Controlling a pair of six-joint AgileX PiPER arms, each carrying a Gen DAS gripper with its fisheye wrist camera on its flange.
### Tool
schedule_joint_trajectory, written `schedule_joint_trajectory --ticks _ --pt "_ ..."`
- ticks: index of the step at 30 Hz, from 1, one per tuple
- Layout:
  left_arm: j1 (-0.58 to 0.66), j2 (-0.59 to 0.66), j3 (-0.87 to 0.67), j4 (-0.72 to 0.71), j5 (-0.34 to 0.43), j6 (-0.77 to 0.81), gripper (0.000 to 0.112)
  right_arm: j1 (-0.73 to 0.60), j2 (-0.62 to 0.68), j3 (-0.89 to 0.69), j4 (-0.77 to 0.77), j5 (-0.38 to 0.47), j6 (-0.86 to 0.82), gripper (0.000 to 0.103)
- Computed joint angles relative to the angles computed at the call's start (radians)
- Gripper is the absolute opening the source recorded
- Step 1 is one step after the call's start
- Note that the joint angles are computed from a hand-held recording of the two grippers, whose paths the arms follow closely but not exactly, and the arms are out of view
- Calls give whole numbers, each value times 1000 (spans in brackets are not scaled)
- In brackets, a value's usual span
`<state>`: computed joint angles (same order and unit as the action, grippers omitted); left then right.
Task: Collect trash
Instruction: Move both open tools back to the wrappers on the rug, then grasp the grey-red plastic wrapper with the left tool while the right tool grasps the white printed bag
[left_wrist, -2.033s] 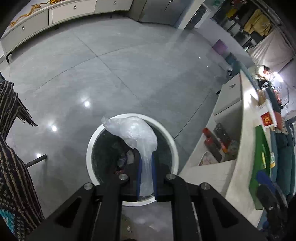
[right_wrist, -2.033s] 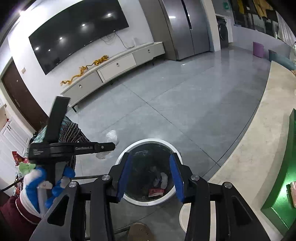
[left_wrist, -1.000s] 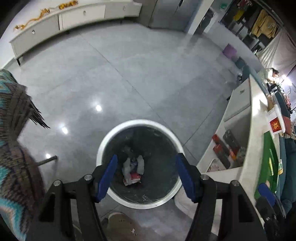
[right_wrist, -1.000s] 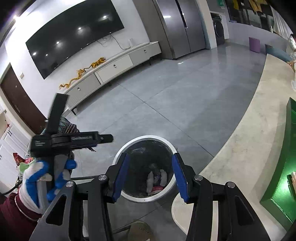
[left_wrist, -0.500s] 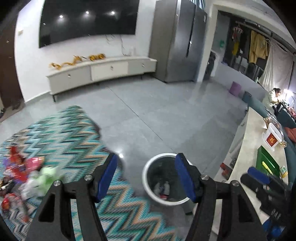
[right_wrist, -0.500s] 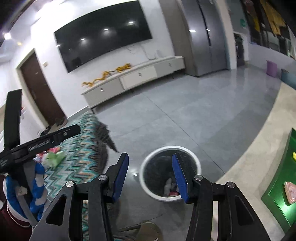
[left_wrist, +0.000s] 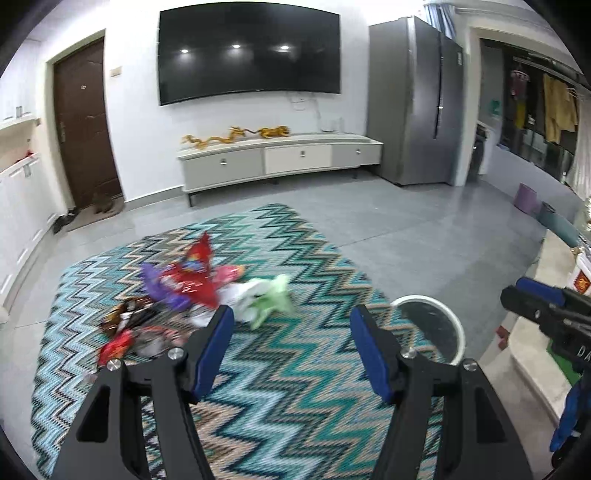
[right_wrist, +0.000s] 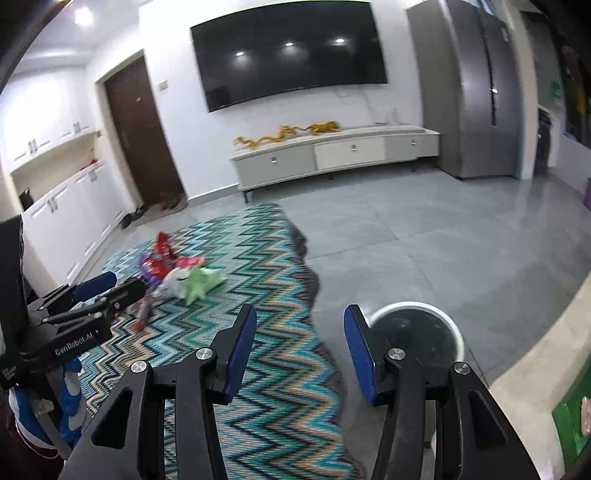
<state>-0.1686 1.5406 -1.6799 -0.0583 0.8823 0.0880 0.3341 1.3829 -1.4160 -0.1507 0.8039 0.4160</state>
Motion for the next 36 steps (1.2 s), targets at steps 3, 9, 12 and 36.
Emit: schedule_joint_trajectory --ticks 3,9,12,36 --pt "49 -31 48 -46 -21 41 64 59 21 -23 -46 13 50 49" --pt "113 -53 111 -87 -72 82 64 130 90 -92 -81 49 77 49" --pt "143 -48 119 -101 -79 97 64 141 121 -118 -67 54 57 49" --pt "349 117 69 -275 -29 278 64 191 646 -722 144 187 -281 49"
